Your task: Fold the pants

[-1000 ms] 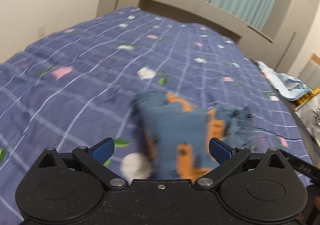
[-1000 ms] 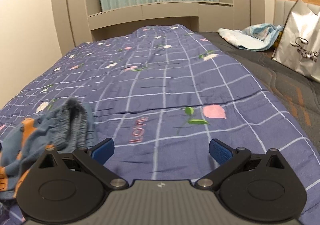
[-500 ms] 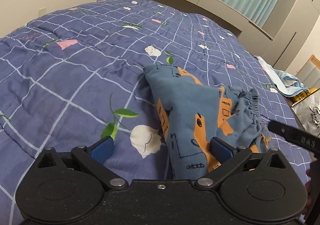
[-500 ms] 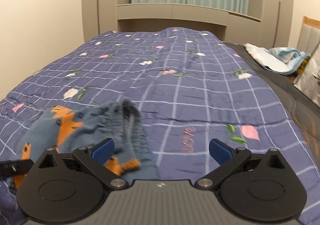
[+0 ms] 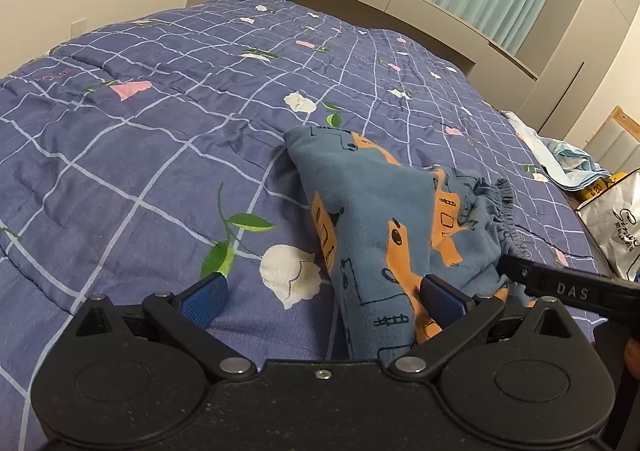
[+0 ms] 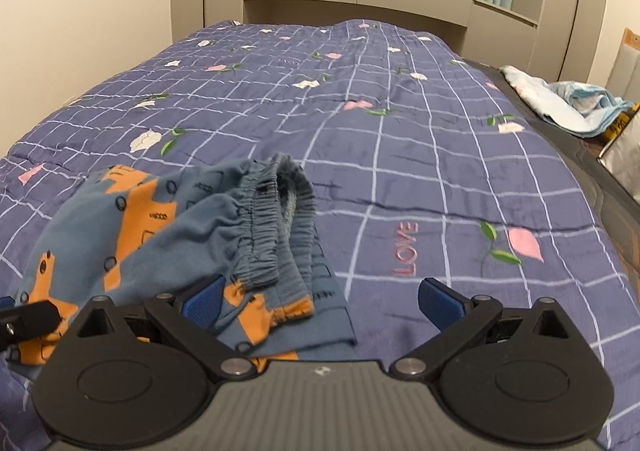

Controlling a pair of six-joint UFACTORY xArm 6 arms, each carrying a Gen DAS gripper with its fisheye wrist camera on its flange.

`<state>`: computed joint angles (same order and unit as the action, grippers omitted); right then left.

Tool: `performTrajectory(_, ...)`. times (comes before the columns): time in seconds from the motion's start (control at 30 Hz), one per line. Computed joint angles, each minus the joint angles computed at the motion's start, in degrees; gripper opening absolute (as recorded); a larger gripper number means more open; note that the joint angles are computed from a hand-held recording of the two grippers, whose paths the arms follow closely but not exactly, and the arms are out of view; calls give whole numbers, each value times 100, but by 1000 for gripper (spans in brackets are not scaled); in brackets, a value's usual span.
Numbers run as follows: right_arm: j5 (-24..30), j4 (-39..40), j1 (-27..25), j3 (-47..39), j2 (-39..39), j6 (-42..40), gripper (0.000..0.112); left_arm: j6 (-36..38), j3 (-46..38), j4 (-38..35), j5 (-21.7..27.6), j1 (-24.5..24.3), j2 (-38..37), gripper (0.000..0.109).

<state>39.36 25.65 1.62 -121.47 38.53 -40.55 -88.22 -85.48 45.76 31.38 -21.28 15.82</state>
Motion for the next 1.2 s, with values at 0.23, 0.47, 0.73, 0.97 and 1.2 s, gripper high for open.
performTrajectory(0.23, -65, 363, -210, 583, -354, -200, 103, 32, 163, 32, -92, 36, -113, 102)
performTrajectory(0.47, -490, 191, -216, 1122, -719, -249, 103, -154, 239, 220, -152, 159, -277, 102)
performTrajectory(0.73, 110, 652, 52, -281, 52, -578, 103, 859, -1007, -212, -17, 547, 618, 102)
performTrajectory(0.97, 417, 54, 27, -702, 403, -207, 103, 1676, -1523, -754, 4, 684, 1103, 102)
performTrajectory(1.2, 621, 1058, -319, -337, 232, -724, 103, 1593, -1336, -980, -371, 795, 1092, 102)
